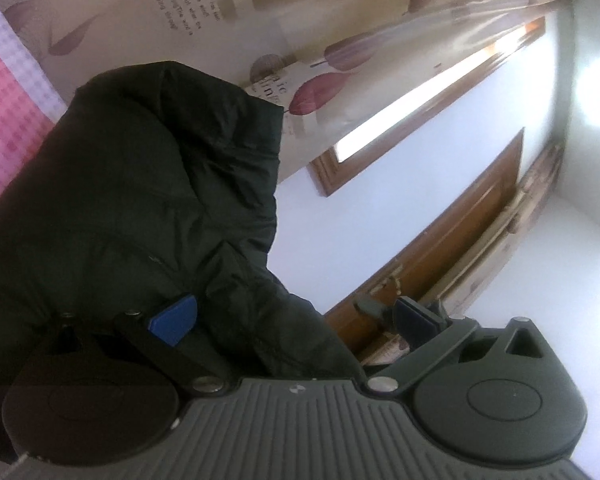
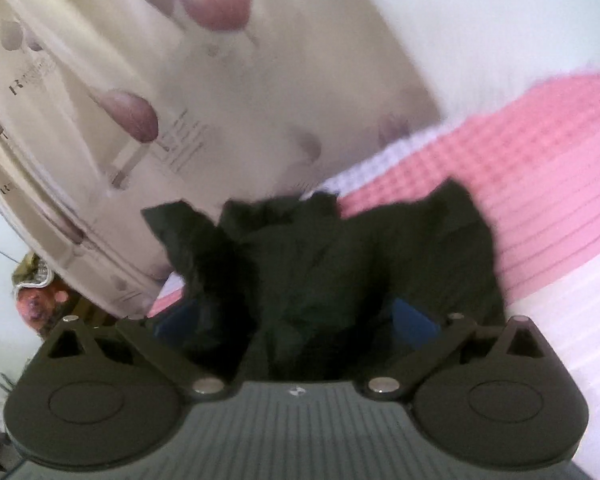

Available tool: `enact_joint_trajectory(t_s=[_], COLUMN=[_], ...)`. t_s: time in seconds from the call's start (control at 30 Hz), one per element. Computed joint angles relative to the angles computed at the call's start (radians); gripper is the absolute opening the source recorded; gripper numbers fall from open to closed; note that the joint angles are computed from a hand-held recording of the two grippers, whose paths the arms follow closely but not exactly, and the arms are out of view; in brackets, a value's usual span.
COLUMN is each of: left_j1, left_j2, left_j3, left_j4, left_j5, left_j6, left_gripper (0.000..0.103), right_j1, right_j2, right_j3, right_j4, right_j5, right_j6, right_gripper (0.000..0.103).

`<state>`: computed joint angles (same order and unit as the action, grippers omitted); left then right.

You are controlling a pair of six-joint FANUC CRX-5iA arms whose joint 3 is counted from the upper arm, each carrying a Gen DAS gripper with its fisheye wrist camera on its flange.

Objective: Fold large clothes

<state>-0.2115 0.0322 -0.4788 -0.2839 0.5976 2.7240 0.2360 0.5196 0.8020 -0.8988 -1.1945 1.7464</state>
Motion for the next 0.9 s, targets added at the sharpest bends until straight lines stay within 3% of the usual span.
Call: enact_joint_trajectory(t_s=[0.07, 0.17, 0.27, 0.4, 0.43, 0.47, 0.5, 0.53, 0.57, 0.63, 0.8, 0.9], left_j1=[0.001, 0.004, 0.011, 0.021, 0.025, 0.029, 0.033, 0.035, 0.035, 0.026, 0.010, 0.006], left_j2=[0.005, 0.020, 0.042, 0.060, 0.059, 0.055, 0.045, 0.028, 0.008, -0.048, -0.186, -0.218], left_j3=[0.003, 0.027, 0.020, 0.003, -0.002, -0.007, -0.010, -0.010, -0.011, -0.024, -0.113, -0.132], left_j4=[-0.013, -0.052, -0.067, -0.073, -0.081, -0.090, -0.107, -0.128, -0.146, -0.145, 0.064, 0.182], left_j5=[0.009, 0.014, 0.079, 0.150, 0.166, 0.175, 0.173, 0.153, 0.128, 0.049, -0.109, -0.187], left_j6=[-0.006, -0.001, 0.012, 0.020, 0.036, 0.053, 0.078, 0.120, 0.155, 0.152, -0.157, -0.298], left_gripper=[0.103, 0.103, 0.103, 0.103, 0.103, 0.103, 0.103, 0.103, 0.102, 0.102, 0.103, 0.103], right_j1=[0.007, 0.082, 0.167, 0.284, 0.297, 0.302, 0.312, 0.309, 0.308, 0.319, 0.311, 0.286], right_j2=[0.030, 0.083, 0.153, 0.318, 0.327, 0.319, 0.293, 0.276, 0.238, 0.151, 0.039, 0.002], right_j3=[0.038, 0.137, 0.285, 0.573, 0.577, 0.549, 0.483, 0.442, 0.366, 0.214, 0.090, 0.063], right_j4=[-0.056, -0.002, 0.099, 0.338, 0.369, 0.387, 0.430, 0.431, 0.430, 0.450, 0.399, 0.370], right_j5=[-0.043, -0.074, -0.107, -0.240, -0.233, -0.215, -0.174, -0.155, -0.108, -0.010, 0.119, 0.173], right_j6=[-0.019, -0.106, -0.145, -0.198, -0.170, -0.123, -0.061, -0.008, 0.043, 0.173, 0.303, 0.338], right_gripper=[0.103, 0.103, 0.103, 0.103, 0.098, 0.088, 0.052, 0.044, 0.041, 0.025, 0.006, 0.000])
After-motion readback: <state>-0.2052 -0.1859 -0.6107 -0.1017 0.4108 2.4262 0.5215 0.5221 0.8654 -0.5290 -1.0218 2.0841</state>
